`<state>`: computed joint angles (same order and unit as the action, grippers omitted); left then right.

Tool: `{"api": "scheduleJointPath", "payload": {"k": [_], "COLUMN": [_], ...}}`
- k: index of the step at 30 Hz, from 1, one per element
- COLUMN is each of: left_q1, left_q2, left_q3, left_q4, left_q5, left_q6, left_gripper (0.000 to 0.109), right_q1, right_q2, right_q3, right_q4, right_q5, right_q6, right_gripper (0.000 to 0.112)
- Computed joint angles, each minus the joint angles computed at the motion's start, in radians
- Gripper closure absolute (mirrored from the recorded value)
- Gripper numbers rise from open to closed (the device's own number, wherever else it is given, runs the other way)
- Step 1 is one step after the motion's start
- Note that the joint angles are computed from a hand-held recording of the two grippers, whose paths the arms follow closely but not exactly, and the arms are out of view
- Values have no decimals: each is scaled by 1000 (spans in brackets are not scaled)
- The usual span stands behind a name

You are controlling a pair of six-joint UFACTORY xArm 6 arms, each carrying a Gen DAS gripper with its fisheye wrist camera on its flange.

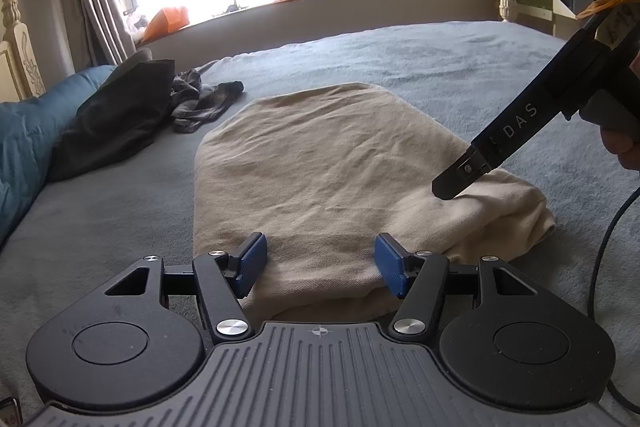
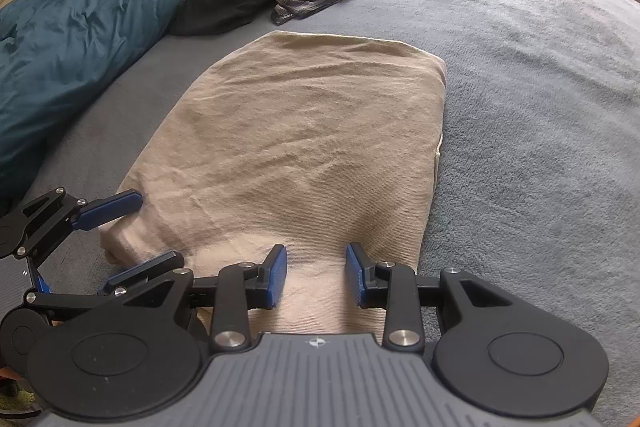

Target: Fold clothes

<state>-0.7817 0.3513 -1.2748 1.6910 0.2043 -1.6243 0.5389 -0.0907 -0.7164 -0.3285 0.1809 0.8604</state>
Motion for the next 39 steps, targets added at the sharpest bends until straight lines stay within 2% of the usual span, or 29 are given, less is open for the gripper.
{"api": "scheduleJointPath", "payload": {"k": [7,10,16,20,22,24,26,29,31,34,37,39], "left_q1": [-3,-4,-16,-29,-35,-40,-45,-55,-59,-67,-73,-76], "left_q2": [2,2,2,2,3,5,6,12,14,20,26,27], "left_q3": [0,0,2,-2,-6,-13,-20,-36,-43,-61,-75,-80], "left_q4": [-48,-111,-389,-516,-577,-651,-718,-793,-828,-874,-900,-913], "left_q5": [6,7,35,68,86,104,122,154,172,202,225,236], "left_q6": [45,116,397,510,562,619,668,719,742,770,783,790], "left_gripper": [48,48,48,48,48,48,48,48,48,48,48,48], "right_q1": [0,0,5,3,1,0,-4,-13,-17,-20,-7,3], "right_q2": [3,3,3,-1,-6,-7,-9,-9,-7,1,24,46], "right_q3": [0,1,-11,-7,-17,-35,-44,-55,-68,-86,-111,-125], "right_q4": [-14,-13,11,6,-62,-172,-212,-232,-265,-319,-316,-264], "right_q5": [-3,-5,21,14,31,56,66,77,101,140,204,237], "right_q6": [12,10,1,14,77,164,194,208,238,296,288,228], "right_gripper": [77,77,77,77,76,64,56,51,40,36,30,18]}}
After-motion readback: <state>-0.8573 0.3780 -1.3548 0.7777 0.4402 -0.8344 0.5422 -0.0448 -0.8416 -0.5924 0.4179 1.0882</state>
